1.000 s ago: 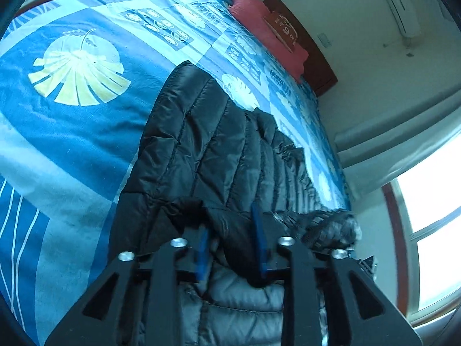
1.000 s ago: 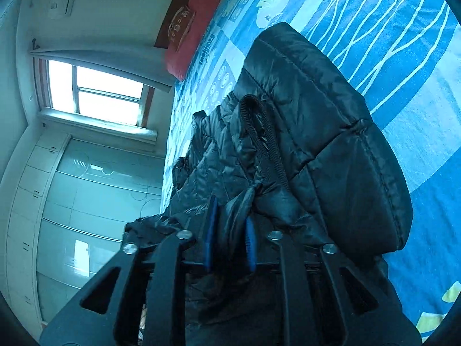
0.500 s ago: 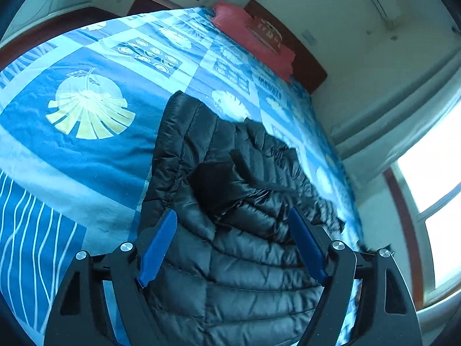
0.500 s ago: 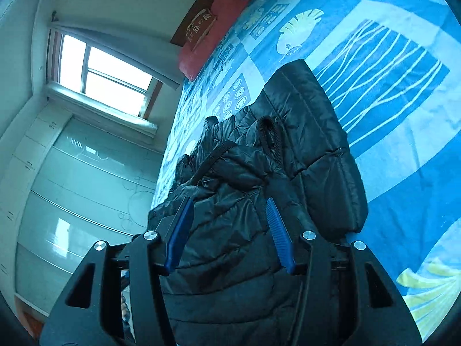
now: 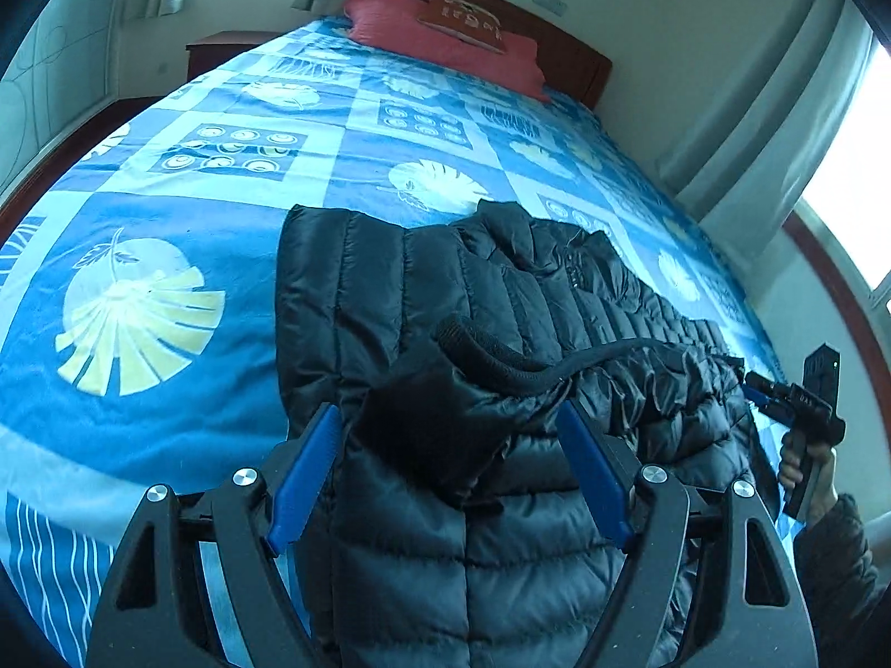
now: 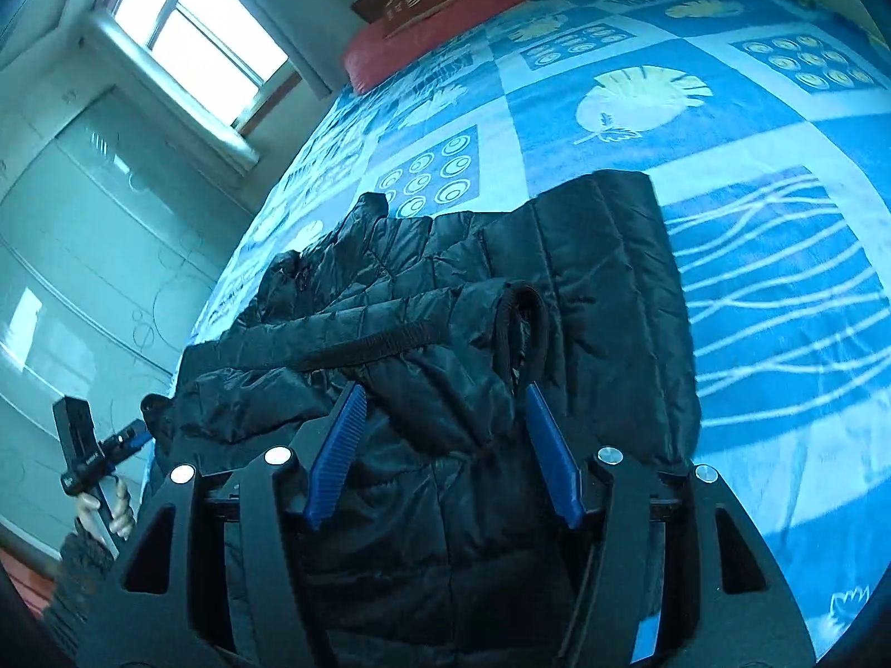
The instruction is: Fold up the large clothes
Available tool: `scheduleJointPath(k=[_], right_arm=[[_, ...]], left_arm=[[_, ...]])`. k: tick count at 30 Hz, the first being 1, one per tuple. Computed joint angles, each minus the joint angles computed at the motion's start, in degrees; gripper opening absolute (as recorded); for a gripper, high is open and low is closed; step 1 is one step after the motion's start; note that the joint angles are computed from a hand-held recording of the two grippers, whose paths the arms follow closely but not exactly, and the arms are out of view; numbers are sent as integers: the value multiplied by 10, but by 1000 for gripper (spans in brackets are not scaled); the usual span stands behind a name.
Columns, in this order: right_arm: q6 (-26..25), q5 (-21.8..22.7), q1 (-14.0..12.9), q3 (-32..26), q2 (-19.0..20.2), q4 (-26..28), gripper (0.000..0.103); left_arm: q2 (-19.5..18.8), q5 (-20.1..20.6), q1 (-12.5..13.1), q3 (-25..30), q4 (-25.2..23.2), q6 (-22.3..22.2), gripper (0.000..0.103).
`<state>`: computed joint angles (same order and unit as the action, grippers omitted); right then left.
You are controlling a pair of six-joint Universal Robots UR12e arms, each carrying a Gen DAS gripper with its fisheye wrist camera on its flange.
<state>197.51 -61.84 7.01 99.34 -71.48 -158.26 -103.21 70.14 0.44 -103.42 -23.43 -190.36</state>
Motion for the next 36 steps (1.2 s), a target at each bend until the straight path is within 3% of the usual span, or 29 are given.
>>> scheduleJointPath(k=[2,6,10,11,17,22,26,31,36], right_arm=[[-26,-15,8,-13,6,24,57],[-39,-33,13,-21,9,44,44],[-40,-37,13,-14,6,29,25],[-43,-35,14,-11,4,24,17],[-54,-82,31,16,-23,-32,9],[-49,-93,30,31,-45,-76,8],[-45,-110,30,5,-42,-91,8],[-33,-148,38,-62,-7,-84,8],[-18,-178,44,-129,43,-53,8]], left_arm=[[-4,2,-2,7,-11,12,77],[-10,36,-13,20,-37,47,64],[-12,55,-20,24,-46,71,42],[-11,62,-23,24,-44,77,37],[4,133,-52,12,-9,115,21],[25,145,-59,4,24,119,20],[19,149,-58,32,33,100,20],[-23,187,-62,100,27,72,20],[-83,236,-67,178,-10,50,20]])
